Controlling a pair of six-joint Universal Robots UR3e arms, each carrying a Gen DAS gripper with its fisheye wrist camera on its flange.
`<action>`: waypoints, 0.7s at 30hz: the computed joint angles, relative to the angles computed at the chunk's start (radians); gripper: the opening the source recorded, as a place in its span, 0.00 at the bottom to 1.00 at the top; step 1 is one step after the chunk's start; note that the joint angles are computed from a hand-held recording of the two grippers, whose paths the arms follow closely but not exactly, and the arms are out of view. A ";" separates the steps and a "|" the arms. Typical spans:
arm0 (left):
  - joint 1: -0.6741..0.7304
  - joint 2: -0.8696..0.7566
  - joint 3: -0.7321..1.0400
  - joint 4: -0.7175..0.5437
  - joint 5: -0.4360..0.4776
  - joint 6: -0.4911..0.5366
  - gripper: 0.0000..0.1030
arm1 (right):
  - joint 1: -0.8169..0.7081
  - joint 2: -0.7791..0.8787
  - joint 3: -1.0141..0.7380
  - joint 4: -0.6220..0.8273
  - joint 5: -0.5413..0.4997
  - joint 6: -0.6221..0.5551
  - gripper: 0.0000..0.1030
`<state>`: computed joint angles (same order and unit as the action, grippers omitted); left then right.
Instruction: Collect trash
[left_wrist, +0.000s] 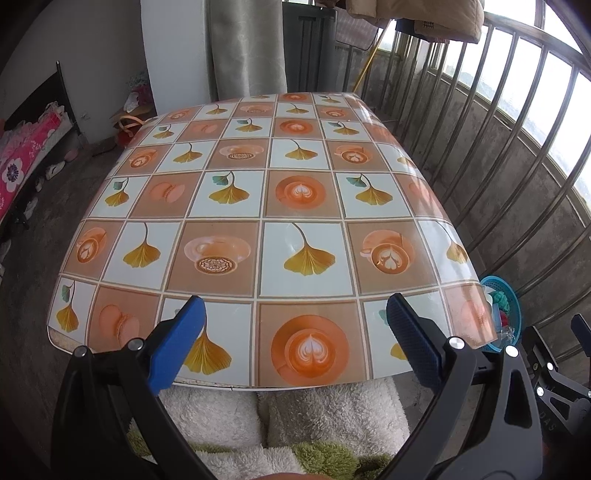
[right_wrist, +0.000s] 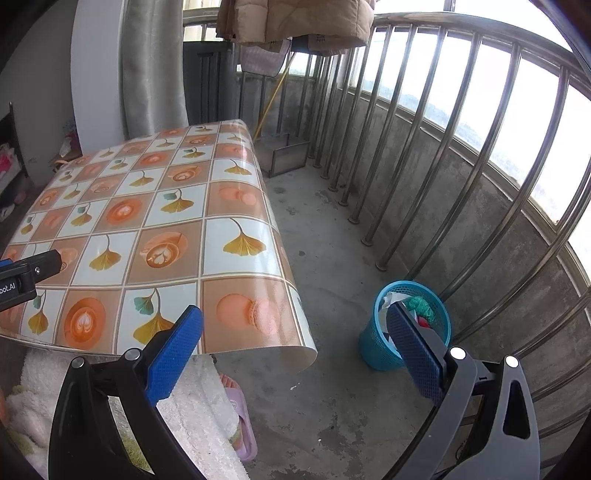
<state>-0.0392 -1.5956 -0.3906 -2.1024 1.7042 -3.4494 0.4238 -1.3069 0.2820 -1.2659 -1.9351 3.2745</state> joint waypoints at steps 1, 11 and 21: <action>-0.003 -0.002 0.003 -0.003 0.002 -0.005 0.91 | -0.002 -0.002 -0.001 0.004 0.002 0.001 0.94; -0.039 -0.021 0.036 -0.027 0.020 -0.044 0.91 | -0.006 -0.012 0.000 0.029 0.000 -0.003 0.94; -0.114 -0.097 0.163 -0.078 0.062 -0.068 0.91 | -0.023 -0.056 0.047 0.017 0.005 0.002 0.94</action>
<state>-0.1533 -1.6930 -0.2275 -2.1802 1.7661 -3.5178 0.4008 -1.3626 0.3292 -1.2494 -1.9304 3.2762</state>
